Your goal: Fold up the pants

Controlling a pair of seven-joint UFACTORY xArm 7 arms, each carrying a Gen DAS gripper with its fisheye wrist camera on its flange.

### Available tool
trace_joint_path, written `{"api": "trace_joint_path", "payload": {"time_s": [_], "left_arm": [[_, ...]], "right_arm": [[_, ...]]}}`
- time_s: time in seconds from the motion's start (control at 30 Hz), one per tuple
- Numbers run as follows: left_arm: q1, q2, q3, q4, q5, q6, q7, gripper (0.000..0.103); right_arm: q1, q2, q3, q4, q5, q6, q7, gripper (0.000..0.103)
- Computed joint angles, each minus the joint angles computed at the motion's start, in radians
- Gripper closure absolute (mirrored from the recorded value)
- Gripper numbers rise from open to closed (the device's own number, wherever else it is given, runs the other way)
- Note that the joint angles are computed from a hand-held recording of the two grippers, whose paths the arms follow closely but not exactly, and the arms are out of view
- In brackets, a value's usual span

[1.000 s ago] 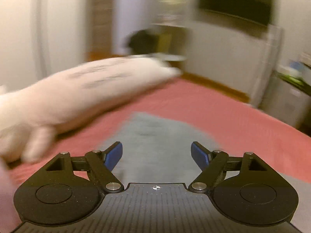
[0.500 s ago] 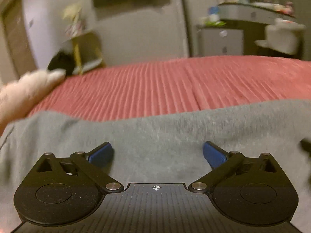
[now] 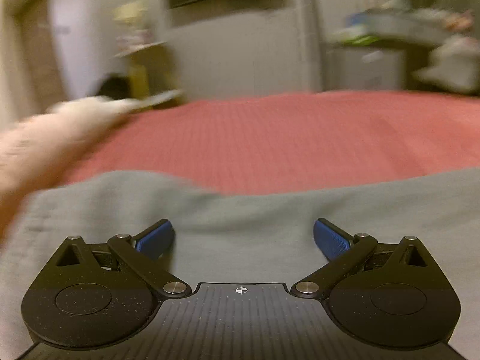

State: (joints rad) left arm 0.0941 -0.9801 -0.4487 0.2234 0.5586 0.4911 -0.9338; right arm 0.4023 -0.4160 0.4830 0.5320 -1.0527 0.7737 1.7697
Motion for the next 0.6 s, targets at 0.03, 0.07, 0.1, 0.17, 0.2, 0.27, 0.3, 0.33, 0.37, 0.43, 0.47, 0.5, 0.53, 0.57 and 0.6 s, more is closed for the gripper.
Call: {"api": "trace_joint_path", "payload": {"time_s": [0.03, 0.07, 0.1, 0.17, 0.2, 0.27, 0.3, 0.33, 0.37, 0.43, 0.47, 0.5, 0.53, 0.57, 0.6], "left_arm": [[0.0, -0.024, 0.047, -0.019, -0.031, -0.005, 0.03, 0.0], [0.003, -0.048, 0.112, -0.047, -0.051, -0.045, 0.073, 0.0], [0.025, -0.06, 0.135, -0.054, -0.029, -0.043, 0.109, 0.0], [0.051, -0.079, 0.142, -0.056, 0.042, -0.017, 0.14, 0.0], [0.055, -0.085, 0.161, -0.064, 0.037, -0.036, 0.177, 0.0], [0.093, -0.107, 0.09, -0.054, -0.015, -0.018, 0.261, 0.0], [0.097, -0.101, 0.05, -0.026, -0.006, 0.027, 0.249, 0.0], [0.065, -0.096, 0.024, 0.003, 0.029, 0.098, 0.206, 0.0], [0.014, -0.105, 0.016, 0.016, 0.033, 0.141, 0.199, 0.0], [-0.093, -0.137, 0.017, 0.014, -0.076, 0.145, 0.238, 0.0], [-0.121, -0.156, -0.002, 0.008, -0.171, 0.109, 0.264, 0.0], [-0.161, -0.157, -0.021, 0.01, -0.23, 0.092, 0.256, 0.0], [-0.219, -0.123, -0.025, 0.026, -0.247, 0.086, 0.21, 0.0], [-0.287, -0.072, -0.015, 0.043, -0.245, 0.078, 0.161, 0.0], [-0.323, -0.032, -0.024, 0.052, -0.269, 0.053, 0.148, 0.0]], "right_arm": [[0.001, -0.049, -0.034, -0.035, 0.035, 0.006, -0.016, 0.004], [-0.004, -0.106, -0.062, -0.078, 0.067, 0.0, -0.024, 0.004], [-0.019, -0.132, -0.069, -0.094, 0.083, -0.002, -0.033, 0.004], [-0.043, -0.161, -0.053, -0.105, 0.114, 0.073, -0.112, 0.004], [-0.052, -0.172, -0.04, -0.113, 0.122, 0.105, -0.14, 0.004], [-0.083, -0.163, -0.022, -0.103, 0.143, 0.15, -0.131, 0.004], [-0.08, -0.186, -0.039, -0.111, 0.177, 0.168, -0.097, 0.004], [-0.09, -0.17, -0.015, -0.077, 0.219, 0.229, -0.06, 0.004], [-0.136, -0.142, 0.052, -0.022, 0.268, 0.3, -0.036, 0.004], [-0.104, -0.122, 0.09, 0.026, 0.272, 0.317, -0.003, 0.011], [-0.033, -0.13, 0.07, 0.019, 0.24, 0.263, 0.015, 0.011], [0.012, -0.129, 0.093, 0.022, 0.222, 0.233, 0.039, 0.011], [0.027, -0.12, 0.125, 0.031, 0.196, 0.161, 0.049, 0.011], [0.042, -0.088, 0.14, 0.051, 0.169, 0.097, 0.052, 0.011], [0.052, -0.044, 0.154, 0.074, 0.141, 0.04, 0.041, 0.011]]}}
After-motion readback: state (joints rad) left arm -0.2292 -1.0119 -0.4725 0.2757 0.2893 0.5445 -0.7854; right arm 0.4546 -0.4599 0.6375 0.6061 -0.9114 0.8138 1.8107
